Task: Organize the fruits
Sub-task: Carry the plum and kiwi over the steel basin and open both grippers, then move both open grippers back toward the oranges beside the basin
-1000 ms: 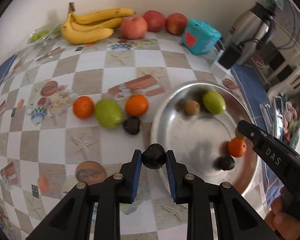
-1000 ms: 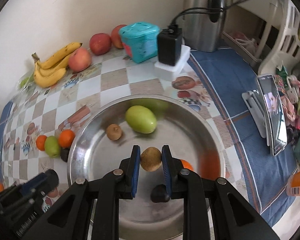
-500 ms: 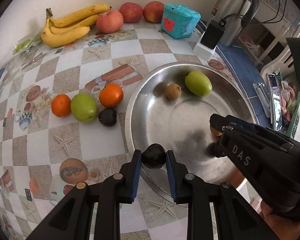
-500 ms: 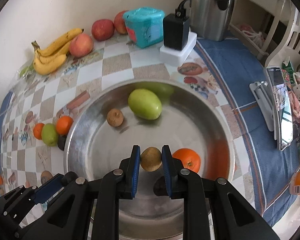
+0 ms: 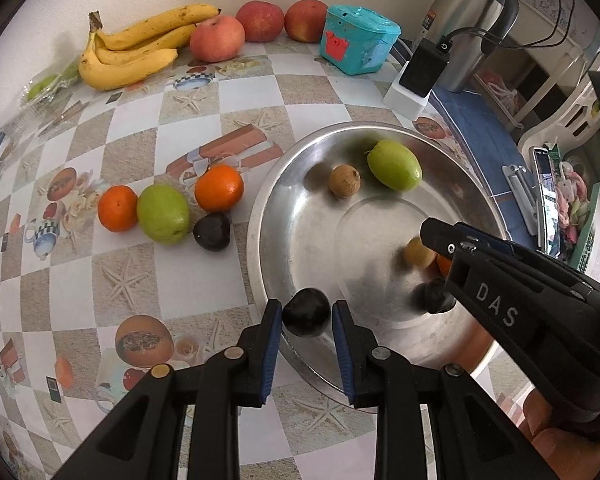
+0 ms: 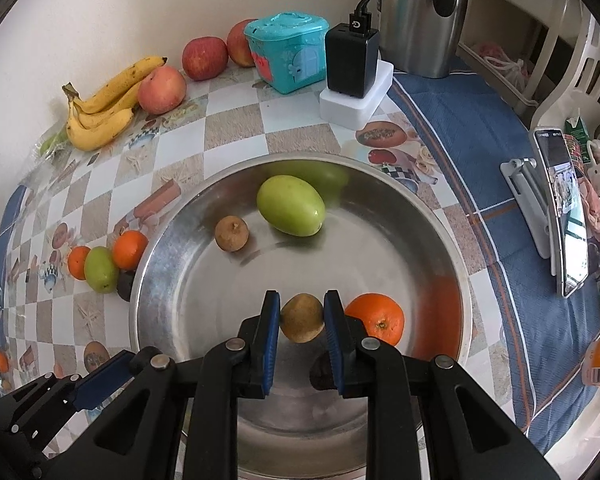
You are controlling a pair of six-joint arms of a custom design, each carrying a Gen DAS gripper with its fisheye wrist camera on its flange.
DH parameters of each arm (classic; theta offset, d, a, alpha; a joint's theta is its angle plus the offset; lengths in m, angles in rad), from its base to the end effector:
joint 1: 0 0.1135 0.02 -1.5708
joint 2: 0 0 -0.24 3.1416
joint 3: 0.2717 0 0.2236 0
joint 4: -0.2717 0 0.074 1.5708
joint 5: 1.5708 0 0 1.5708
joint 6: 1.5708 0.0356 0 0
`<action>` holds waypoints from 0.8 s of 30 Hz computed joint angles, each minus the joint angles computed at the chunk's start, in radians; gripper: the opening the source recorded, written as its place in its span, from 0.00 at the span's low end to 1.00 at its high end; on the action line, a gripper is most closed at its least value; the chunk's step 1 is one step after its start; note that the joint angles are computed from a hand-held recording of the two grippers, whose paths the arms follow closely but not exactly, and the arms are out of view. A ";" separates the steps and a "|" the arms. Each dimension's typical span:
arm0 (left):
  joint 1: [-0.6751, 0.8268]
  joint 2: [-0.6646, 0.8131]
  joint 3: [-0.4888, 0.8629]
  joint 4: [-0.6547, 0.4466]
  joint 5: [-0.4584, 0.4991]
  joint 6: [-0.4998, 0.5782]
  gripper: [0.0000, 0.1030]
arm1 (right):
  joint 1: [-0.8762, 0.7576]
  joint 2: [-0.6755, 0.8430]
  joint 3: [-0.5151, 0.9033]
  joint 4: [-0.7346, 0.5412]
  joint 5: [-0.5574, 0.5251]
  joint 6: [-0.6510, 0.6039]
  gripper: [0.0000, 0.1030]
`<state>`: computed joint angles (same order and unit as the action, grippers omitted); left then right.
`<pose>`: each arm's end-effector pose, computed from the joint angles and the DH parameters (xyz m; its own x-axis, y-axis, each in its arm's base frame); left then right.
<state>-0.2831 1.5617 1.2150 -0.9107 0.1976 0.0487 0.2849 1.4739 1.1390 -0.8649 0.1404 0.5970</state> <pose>0.2615 -0.0834 0.2331 -0.8962 0.3104 -0.3170 0.3761 0.9106 -0.1715 0.2505 0.0682 0.2364 -0.8688 0.3256 -0.3732 0.3129 0.9449 0.0959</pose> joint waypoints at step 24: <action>0.190 0.088 0.089 -0.034 -0.023 -0.048 0.36 | 0.007 0.005 0.017 -0.006 0.004 -0.008 0.26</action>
